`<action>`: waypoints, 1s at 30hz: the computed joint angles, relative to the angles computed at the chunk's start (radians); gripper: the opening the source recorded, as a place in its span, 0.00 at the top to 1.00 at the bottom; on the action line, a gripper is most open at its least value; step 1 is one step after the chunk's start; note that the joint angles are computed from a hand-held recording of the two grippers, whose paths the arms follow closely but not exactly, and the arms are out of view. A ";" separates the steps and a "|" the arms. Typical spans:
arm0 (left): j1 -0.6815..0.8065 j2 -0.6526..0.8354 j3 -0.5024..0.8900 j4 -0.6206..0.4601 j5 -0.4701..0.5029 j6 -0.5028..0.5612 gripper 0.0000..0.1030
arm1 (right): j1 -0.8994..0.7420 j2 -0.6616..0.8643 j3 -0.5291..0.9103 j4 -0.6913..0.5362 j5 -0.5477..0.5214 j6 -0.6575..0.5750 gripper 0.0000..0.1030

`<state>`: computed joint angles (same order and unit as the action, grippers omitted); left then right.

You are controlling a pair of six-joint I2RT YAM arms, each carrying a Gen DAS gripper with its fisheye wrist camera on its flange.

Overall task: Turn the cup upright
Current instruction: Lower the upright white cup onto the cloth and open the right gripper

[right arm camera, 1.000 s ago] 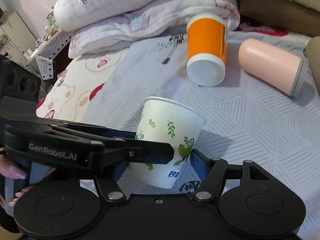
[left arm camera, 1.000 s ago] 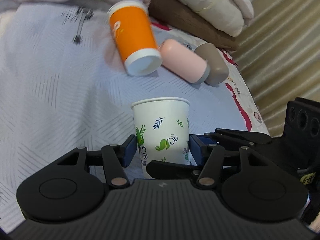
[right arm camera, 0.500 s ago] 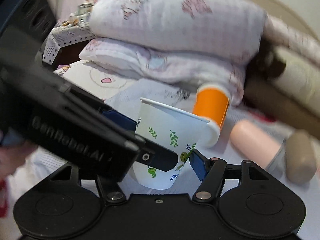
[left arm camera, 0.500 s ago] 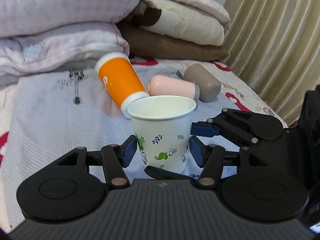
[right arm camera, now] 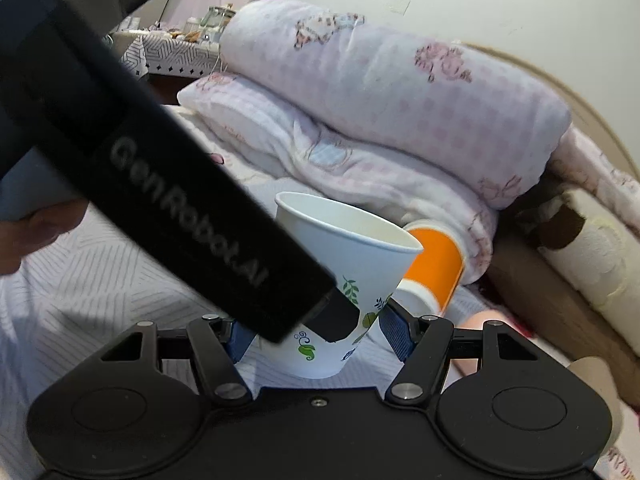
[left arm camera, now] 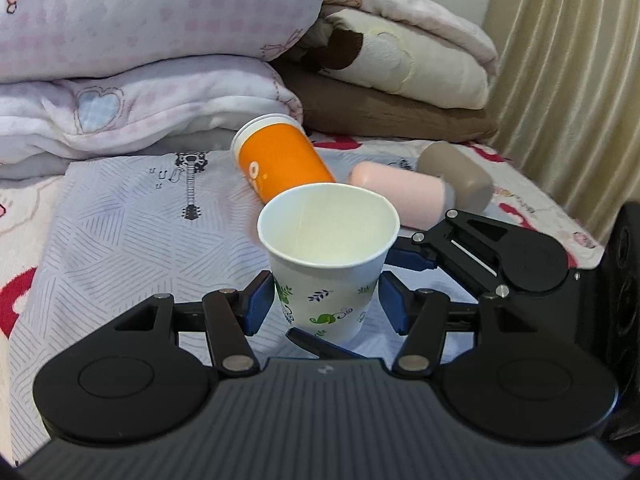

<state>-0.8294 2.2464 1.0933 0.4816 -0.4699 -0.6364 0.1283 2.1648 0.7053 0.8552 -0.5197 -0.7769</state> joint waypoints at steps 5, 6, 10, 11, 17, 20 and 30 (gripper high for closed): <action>0.016 0.019 0.003 0.014 0.055 -0.022 0.45 | 0.001 0.049 0.086 -0.091 0.006 0.043 0.35; 0.018 0.024 0.004 0.017 0.065 -0.027 0.45 | 0.000 0.056 0.095 -0.101 0.012 0.043 0.35; 0.009 0.039 0.030 0.004 0.056 -0.010 0.45 | -0.009 0.059 0.082 -0.105 0.028 0.096 0.35; 0.007 0.040 0.038 -0.004 0.052 -0.012 0.45 | -0.007 0.059 0.082 -0.106 0.035 0.112 0.35; 0.008 0.037 0.034 0.001 0.057 -0.034 0.45 | -0.012 0.074 0.080 -0.109 0.045 0.131 0.39; 0.024 0.027 0.005 0.046 0.093 -0.063 0.45 | -0.017 0.075 0.073 -0.106 0.046 0.165 0.37; -0.002 0.014 0.033 -0.037 0.076 -0.035 0.36 | -0.045 0.075 0.010 -0.040 0.004 0.230 0.30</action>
<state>-0.8311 2.2607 1.1261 0.4448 -0.3939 -0.6715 0.0834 2.2394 0.7157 0.8156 -0.5154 -0.5467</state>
